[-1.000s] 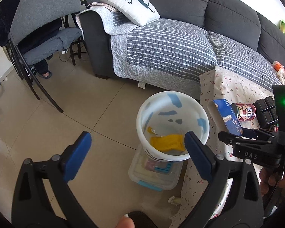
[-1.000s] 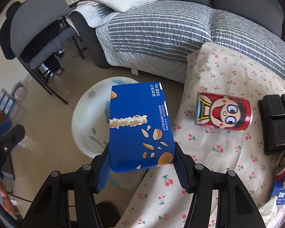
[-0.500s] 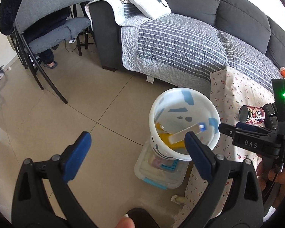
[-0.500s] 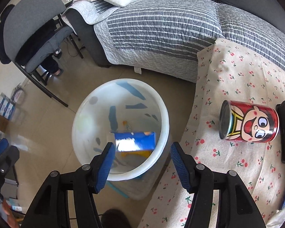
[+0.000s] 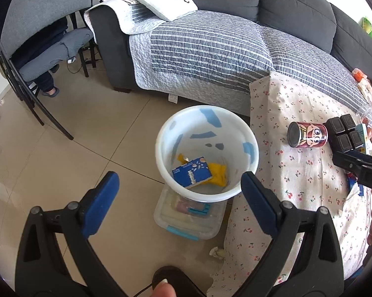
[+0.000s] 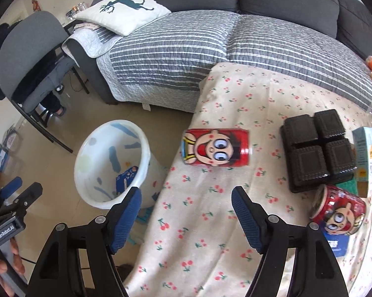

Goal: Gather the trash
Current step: 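Carry the blue biscuit box over the white bin and drop it with the right tool, then grasp the red cartoon can with the left tool while the right tool grasps the red milk can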

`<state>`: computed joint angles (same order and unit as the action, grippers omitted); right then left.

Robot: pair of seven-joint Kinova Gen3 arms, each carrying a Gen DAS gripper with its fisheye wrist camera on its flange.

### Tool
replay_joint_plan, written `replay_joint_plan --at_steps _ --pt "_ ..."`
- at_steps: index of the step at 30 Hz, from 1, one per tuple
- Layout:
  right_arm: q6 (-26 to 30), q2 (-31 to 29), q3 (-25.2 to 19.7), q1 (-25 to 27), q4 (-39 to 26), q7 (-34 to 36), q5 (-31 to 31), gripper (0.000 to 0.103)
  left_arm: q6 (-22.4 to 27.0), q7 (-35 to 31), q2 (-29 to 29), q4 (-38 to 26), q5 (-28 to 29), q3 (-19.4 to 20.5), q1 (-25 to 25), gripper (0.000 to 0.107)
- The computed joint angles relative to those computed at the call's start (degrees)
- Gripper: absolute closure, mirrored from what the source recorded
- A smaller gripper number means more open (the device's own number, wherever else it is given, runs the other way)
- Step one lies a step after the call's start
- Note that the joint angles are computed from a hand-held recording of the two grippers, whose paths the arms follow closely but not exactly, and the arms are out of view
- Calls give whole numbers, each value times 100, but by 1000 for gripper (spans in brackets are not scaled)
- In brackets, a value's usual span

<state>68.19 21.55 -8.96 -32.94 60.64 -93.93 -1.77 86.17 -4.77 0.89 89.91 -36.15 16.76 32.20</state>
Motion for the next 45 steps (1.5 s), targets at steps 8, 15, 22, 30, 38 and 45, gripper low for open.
replay_joint_plan --at_steps 8,15,22,30,38,45 --pt "75 -594 175 743 430 424 -56 24 -56 -253 598 -745 -29 -43 362 9" --pt "149 -971 359 1465 798 821 -156 21 -163 -825 1197 -1497 163 -347 779 9" --pt "143 -1038 559 2180 1159 1074 -524 21 -21 -1535 1877 -2271 249 -759 1085 9" --pt "367 -759 583 2325 809 984 -369 21 -956 -905 2048 -2307 684 -1184 842 9" --pt "475 -476 534 2331 473 912 -502 21 -721 -661 2877 -3234 416 -1572 1088 9" --pt "461 -330 516 2237 343 871 -439 21 -747 -548 3075 -3350 634 -1767 972 9"
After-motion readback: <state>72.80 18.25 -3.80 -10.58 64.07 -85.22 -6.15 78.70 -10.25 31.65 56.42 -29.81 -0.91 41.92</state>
